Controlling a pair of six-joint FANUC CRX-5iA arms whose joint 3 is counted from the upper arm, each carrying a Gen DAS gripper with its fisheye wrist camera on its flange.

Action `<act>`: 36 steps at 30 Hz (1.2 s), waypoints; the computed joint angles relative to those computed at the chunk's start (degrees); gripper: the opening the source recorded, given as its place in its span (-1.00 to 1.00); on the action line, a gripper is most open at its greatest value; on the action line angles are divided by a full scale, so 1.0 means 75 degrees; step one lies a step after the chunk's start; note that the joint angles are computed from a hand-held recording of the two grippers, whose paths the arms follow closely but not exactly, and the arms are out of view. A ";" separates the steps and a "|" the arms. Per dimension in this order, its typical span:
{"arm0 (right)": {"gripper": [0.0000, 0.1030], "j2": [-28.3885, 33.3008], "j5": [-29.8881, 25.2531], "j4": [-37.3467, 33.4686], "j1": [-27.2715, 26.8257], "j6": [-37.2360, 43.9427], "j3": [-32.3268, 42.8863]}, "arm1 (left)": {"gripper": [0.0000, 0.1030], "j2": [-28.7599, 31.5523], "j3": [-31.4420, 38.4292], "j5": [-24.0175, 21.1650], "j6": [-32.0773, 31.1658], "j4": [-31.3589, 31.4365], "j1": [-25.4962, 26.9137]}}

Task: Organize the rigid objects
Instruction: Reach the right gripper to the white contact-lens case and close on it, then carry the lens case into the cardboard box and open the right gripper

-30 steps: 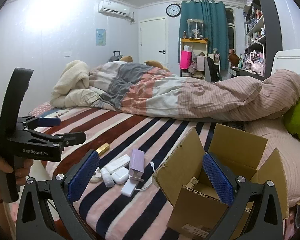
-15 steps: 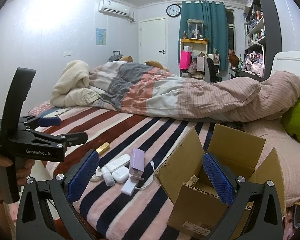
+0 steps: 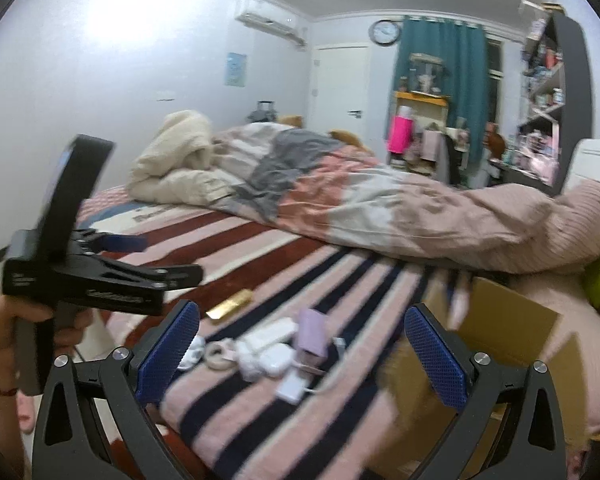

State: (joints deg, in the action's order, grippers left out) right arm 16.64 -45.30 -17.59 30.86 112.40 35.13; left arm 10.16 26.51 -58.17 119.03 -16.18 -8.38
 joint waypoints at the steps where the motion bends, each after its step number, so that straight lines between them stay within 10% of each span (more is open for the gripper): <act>1: 0.78 0.0138 -0.0171 -0.0091 0.0079 0.0124 0.0126 | 0.99 -0.0084 -0.0196 0.0077 -0.0017 0.0077 0.0127; 14: 0.27 0.2390 -0.3015 -0.0595 0.0652 0.0048 0.2209 | 0.99 -0.0710 -0.2437 0.1241 -0.0979 0.1580 0.1510; 26: -0.35 0.3579 -0.3790 0.0309 0.1111 -0.1334 0.3752 | 0.99 -0.0806 -0.2990 0.1691 -0.1685 0.2376 0.1761; 36: -0.44 0.2819 -0.3246 0.0140 0.0892 -0.0730 0.2952 | 0.93 -0.0651 -0.3594 0.2232 -0.5627 0.6331 0.1946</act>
State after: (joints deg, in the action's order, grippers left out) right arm 37.78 -69.64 -16.54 37.55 106.92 57.28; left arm 5.28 -0.44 -41.43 76.83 31.30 6.22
